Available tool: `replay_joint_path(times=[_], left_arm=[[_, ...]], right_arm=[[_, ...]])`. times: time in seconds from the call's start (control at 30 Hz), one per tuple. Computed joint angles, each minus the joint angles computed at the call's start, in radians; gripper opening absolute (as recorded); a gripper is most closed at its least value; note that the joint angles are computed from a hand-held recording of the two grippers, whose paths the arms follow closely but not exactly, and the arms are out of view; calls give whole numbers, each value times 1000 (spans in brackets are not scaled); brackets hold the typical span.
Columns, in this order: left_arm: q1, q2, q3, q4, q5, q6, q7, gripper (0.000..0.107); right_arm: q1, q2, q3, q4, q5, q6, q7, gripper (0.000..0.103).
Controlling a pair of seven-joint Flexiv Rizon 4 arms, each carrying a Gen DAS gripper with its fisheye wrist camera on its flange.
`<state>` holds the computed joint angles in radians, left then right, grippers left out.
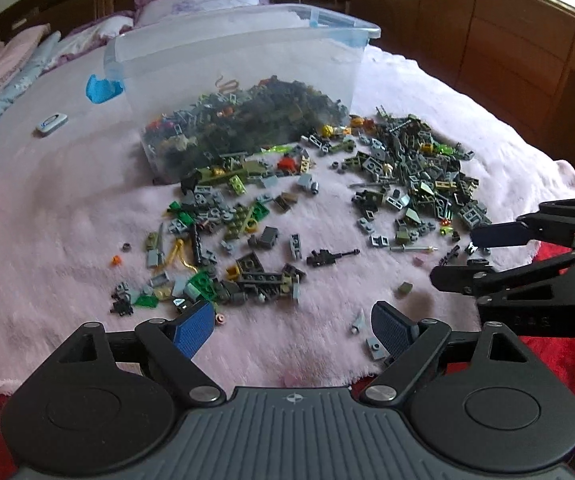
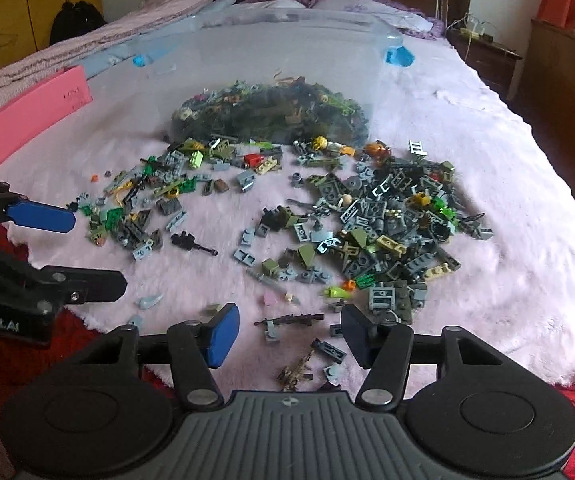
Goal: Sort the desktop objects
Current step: 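Move both open grippers back down to the Lego pile, then close the left gripper on a black gun piece while the right gripper grasps grey pieces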
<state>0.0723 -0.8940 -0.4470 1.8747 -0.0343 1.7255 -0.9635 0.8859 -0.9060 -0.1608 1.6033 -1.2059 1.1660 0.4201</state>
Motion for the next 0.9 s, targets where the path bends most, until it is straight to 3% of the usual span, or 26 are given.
replay_joint_path(times=[0.2,0.37,0.5,0.6,0.67,0.9], left_arm=[[12,-5,-18,0,5,3,1,86],[32,-13,-45,2,15,6,6,83],[38,-34,-76,-18,31,16,19,77],[36,-59,-106,-59,9,-44,24,62],[23,-78,-114,-86,-12,-76,34,60],[-154,-102,46,-171,-80,-61,-10,60]], right_arm=[[1,-30,-3,-28,22,-6,-34,58],[3,-36,-18,-28,10,26,-17,45],[11,-34,-26,-22,1,28,-8,45],[16,-28,-28,-10,-11,26,6,45],[17,-25,-30,-3,-24,27,20,45],[12,-23,-26,1,-73,21,56,45]])
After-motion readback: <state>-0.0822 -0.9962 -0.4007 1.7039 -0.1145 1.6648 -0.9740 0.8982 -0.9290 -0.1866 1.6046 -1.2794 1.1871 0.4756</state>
